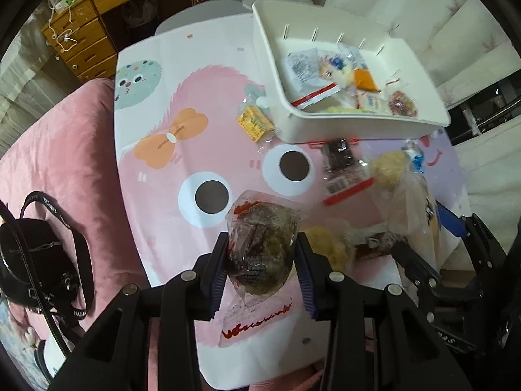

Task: Organize snacks
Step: 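Carry both bags over the white tray and open both tools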

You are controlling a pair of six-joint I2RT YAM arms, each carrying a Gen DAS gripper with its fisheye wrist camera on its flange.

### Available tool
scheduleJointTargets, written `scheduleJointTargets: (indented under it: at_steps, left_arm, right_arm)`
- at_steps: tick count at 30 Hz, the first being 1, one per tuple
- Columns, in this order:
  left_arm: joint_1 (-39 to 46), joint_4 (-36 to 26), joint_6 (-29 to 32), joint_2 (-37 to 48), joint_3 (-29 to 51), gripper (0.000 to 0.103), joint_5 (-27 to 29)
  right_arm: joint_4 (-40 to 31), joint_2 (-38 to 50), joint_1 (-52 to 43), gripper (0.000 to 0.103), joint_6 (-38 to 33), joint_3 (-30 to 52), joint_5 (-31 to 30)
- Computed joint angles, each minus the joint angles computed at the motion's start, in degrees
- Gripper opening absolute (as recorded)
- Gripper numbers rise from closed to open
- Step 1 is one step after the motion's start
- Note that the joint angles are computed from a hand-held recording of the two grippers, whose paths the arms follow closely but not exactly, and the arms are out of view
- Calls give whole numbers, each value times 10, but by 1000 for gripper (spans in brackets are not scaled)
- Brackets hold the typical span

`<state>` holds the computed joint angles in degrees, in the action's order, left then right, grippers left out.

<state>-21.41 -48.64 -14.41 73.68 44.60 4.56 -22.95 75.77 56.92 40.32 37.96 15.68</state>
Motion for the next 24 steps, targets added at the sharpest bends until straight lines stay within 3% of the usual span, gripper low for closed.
scheduleJointTargets:
  at_steps: [11,24]
  left_arm:
    - [-112,-92,-132,-62,56,37,-21]
    - [-197,-110,-235,74,223,37,-38]
  right_arm:
    - [-83,-115,-85,78,-58,14,-67]
    - [-136,-135,-340,78,-286,79,-217]
